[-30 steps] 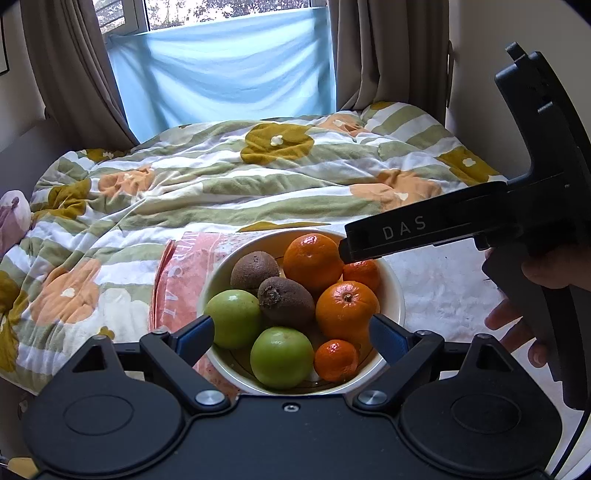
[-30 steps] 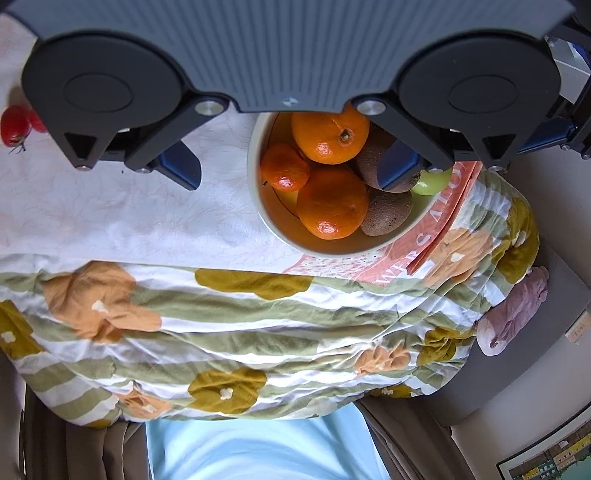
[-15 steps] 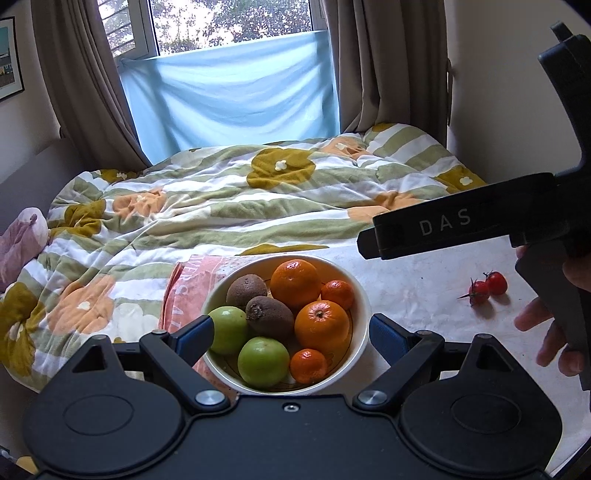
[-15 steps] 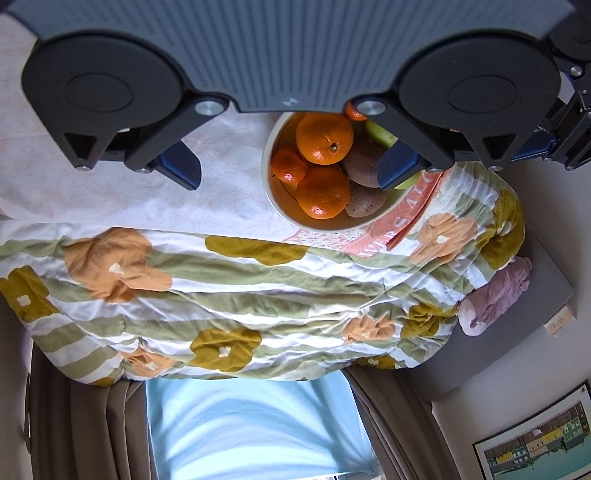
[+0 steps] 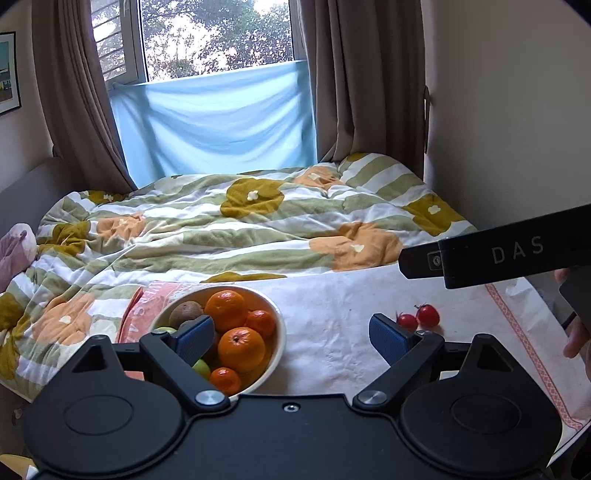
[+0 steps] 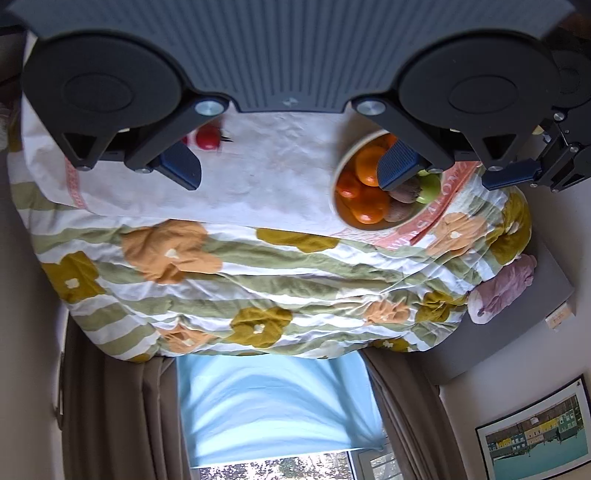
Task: Organize fruits
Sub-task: 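Move both grippers back toward the red cherry tomatoes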
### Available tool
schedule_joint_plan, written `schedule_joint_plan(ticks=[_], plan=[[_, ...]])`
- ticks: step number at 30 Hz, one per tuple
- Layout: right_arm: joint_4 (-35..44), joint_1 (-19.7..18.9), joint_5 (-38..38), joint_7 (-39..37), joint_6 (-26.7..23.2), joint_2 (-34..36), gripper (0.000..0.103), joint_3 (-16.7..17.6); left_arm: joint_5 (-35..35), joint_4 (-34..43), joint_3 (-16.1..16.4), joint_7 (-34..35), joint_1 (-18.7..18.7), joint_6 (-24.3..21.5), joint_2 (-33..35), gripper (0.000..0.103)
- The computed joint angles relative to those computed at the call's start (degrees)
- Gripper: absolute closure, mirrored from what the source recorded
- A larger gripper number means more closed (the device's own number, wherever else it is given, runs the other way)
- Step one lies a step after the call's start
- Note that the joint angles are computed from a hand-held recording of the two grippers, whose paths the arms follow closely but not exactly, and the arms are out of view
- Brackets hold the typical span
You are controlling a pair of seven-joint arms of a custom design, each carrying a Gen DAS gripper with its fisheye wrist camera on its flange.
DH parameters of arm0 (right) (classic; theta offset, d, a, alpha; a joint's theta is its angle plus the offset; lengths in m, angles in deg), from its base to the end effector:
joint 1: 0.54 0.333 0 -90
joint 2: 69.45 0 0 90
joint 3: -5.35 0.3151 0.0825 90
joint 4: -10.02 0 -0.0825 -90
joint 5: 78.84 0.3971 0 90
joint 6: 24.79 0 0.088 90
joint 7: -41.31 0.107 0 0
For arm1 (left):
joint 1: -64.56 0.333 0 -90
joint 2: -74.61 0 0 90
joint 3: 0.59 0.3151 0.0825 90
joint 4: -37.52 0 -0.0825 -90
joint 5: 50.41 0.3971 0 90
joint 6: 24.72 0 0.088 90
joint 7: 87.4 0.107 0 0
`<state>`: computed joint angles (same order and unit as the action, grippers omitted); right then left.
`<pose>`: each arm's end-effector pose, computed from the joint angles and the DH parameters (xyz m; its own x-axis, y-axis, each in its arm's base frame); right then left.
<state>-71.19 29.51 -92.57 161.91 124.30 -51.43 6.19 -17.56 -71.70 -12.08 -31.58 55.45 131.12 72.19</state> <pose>0.6159 0.3720 0.6226 0.2296 -0.9566 -0.1794 -0.6555 -0.0157 -0.7550 0.5634 -0.2353 0.6055 -0.1408 -0.9857 -0.0922 -0.5777 0.1574 -0.8009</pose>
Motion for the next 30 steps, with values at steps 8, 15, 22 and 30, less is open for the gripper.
schedule_joint_plan(ticks=[8,15,22,30], plan=[[-12.5,-3.7,-2.2,2.1,2.8,-8.9,0.0,0.0,1.1,2.7,-1.7,-0.7,-3.1,0.2,2.7,0.01],[-17.3,-7.1,-4.1,4.4,3.8,-11.6,0.0,0.8,-3.3,6.0,-1.8,7.1,-5.0,2.6,7.1,0.011],[-17.5,-8.1,-7.7,9.9,3.4,-9.5,0.0,0.2,-11.9,12.4,-2.5,20.7,-4.5,3.9,15.8,0.015],[-12.6,-6.6,-8.1,12.8,3.5,-1.2,0.0,-2.3,-19.9,21.8,-4.7,37.0,-2.3,3.2,27.8,0.025]])
